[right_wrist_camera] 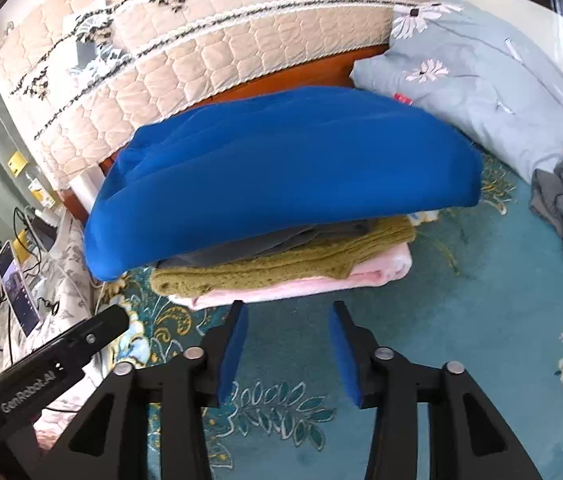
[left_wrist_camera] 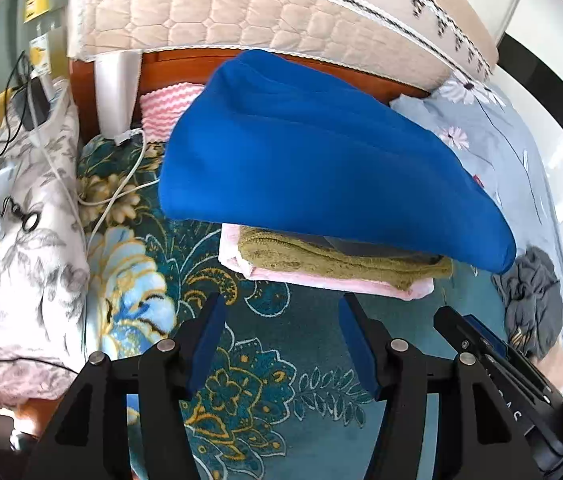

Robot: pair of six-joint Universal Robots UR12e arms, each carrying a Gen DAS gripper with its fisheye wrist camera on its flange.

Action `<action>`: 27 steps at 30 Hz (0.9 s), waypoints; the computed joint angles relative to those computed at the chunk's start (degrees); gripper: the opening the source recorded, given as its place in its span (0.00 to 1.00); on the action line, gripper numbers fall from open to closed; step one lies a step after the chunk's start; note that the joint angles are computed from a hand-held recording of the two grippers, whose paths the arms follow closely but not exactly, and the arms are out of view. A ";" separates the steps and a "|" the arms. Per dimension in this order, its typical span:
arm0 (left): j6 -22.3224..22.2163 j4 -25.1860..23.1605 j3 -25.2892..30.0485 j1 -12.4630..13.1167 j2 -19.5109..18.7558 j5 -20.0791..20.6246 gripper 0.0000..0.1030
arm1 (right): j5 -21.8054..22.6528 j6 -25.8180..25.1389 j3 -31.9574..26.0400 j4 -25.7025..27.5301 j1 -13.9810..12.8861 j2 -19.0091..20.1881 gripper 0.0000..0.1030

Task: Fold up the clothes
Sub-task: 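Open both grippers and release the sweatshirt on the stack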

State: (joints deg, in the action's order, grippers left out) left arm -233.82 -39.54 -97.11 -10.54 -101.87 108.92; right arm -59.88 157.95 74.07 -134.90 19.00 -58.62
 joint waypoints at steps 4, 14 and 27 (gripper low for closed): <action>-1.18 -0.89 0.26 -0.06 0.09 -0.40 0.76 | -1.98 2.75 0.91 -3.26 0.07 -0.16 0.57; -2.33 -2.05 -0.01 -0.94 -0.60 2.65 0.84 | -4.82 2.16 1.91 -3.93 0.48 -0.52 0.73; -2.15 5.11 -1.90 -0.64 -0.89 1.16 0.95 | -5.86 5.85 2.43 -6.73 0.03 -0.55 0.96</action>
State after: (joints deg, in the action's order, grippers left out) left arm -235.97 -34.43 -99.01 -11.18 -102.76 110.08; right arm -65.74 163.80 76.51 -141.63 19.03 -59.16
